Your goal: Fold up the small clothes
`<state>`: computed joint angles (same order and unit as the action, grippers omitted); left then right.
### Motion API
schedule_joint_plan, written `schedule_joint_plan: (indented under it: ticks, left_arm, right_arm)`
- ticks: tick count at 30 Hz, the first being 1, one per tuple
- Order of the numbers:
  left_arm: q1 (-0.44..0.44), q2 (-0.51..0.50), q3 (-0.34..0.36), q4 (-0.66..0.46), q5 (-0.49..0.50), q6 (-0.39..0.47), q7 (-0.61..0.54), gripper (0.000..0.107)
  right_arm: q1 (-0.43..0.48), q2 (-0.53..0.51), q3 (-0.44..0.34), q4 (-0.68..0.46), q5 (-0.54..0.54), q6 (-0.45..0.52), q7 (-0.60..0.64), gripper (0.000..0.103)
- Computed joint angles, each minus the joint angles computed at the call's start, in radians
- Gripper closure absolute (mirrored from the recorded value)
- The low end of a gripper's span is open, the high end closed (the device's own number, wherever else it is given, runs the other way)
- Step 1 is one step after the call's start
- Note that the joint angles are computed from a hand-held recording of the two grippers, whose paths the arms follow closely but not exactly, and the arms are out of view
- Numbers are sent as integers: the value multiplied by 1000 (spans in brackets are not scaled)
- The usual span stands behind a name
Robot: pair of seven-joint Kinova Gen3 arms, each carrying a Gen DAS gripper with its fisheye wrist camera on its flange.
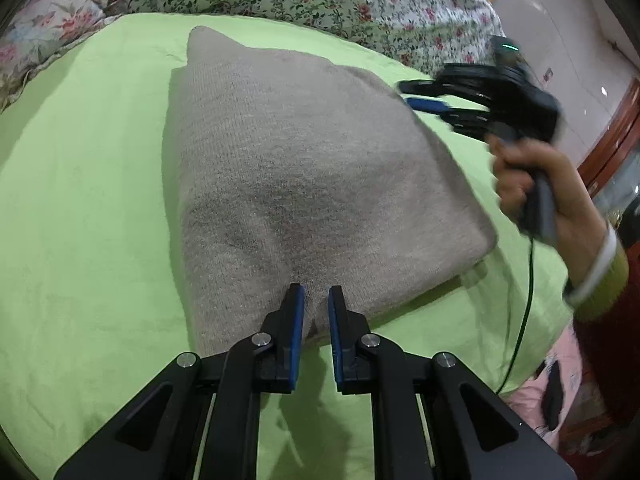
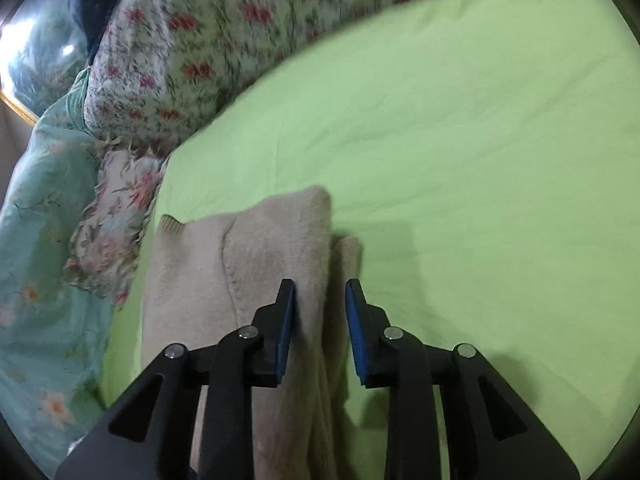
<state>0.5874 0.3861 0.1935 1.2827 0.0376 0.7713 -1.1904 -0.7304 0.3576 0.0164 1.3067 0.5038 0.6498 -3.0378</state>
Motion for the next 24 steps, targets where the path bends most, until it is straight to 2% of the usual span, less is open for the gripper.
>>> schedule_joint_plan:
  ticks: [3, 4, 5, 7, 9, 11, 13, 15, 17, 22, 24]
  left_arm:
    - [-42, -55, 9, 47, 57, -84, 1, 94]
    - [-58, -63, 21, 49, 66, -106, 2, 87]
    - [-55, -61, 14, 34, 60, -112, 12, 76]
    - [-16, -35, -27, -19, 0, -85, 52, 69]
    - [-3, 9, -40, -77, -36, -44, 71, 70]
    - [-20, 49, -32, -111, -24, -15, 67, 75]
    - [-12, 83, -41, -148, -34, 5, 75, 86]
    - [12, 99, -59, -165, -68, 22, 84, 88]
    - [11, 105, -57, -168, -75, 29, 72, 88]
    - [-2, 79, -50, -148, -51, 37, 77, 90]
    - [-3, 34, -46, -82, -44, 1, 84, 90]
  right_arm:
    - [-131, -48, 47, 24, 122, 17, -42, 75]
    - [-156, -50, 35, 15, 152, 47, -45, 75]
    - [-163, -48, 7, 5, 172, 66, -39, 75]
    - [-142, -37, -52, -4, 175, 74, -23, 75]
    - [-138, -3, -77, -32, 156, 116, -13, 75]
    - [-158, 35, -38, -53, 91, 158, 8, 75]
    - [-138, 46, -39, -23, 65, 135, -10, 81]
    - [-120, 34, -41, 34, 65, 71, -60, 81]
    - [-119, 33, -40, 40, 71, 63, -46, 81]
    - [-160, 35, -33, -7, 75, 143, -43, 79]
    - [-202, 20, -31, 2, 109, 169, -88, 78]
